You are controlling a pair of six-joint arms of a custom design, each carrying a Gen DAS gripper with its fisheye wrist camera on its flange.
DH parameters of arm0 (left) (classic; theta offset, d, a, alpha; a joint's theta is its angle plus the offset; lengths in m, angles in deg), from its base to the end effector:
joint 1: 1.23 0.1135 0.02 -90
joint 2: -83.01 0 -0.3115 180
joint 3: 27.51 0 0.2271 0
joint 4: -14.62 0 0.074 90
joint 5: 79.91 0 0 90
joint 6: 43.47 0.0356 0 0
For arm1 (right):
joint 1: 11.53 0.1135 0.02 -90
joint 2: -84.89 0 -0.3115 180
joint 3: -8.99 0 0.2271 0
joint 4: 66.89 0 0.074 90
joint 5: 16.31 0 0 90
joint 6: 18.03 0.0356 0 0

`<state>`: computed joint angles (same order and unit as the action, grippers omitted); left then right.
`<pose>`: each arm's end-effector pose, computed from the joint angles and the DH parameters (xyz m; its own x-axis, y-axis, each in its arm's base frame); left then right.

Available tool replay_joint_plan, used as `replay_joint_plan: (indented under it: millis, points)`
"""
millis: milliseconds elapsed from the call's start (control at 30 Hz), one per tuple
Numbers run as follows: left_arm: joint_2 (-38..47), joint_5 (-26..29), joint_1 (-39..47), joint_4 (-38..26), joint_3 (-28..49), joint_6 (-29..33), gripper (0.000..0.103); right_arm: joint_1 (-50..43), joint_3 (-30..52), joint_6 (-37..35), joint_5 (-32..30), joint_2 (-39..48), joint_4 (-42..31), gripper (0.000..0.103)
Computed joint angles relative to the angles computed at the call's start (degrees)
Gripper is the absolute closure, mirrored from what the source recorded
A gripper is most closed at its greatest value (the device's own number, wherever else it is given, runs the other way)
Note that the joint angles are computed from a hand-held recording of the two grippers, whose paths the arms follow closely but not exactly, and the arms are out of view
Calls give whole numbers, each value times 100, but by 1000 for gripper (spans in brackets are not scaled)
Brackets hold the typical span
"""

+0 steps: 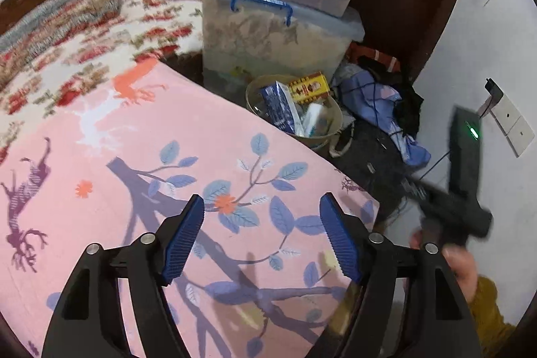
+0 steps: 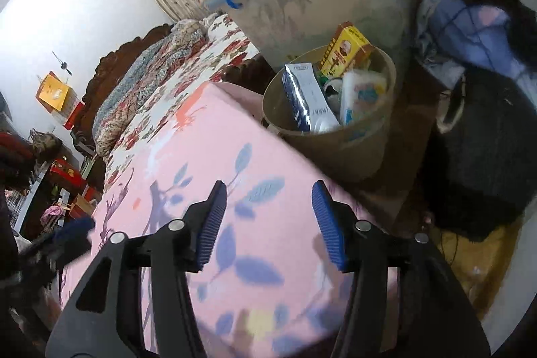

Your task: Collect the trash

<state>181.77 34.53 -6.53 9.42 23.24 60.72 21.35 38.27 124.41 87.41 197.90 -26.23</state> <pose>0.2805 -0.0408 0.1674 -0.6920 0.2883 -0.6618 0.5162 0.8385 -0.1744 0.2111 0.1264 0.1003 -0.6523 0.4953 -0.5737 0.2218 0.8486 0.4804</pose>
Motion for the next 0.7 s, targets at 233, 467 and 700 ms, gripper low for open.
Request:
replay_joint_plan:
  millis: [233, 467, 700]
  points:
    - [-848, -190, 232, 871, -908, 53, 15, 1914, -12, 1376, 1959, -952, -1394, 32]
    - [-1758, -97, 633, 1033, -1505, 297, 9, 2983, 555, 2150, 2982, -1484, -2912, 24]
    - [-2258, 80, 1071, 801, -1729, 533, 9, 3521, 972, 2637, 3415, -1629, -3762, 20]
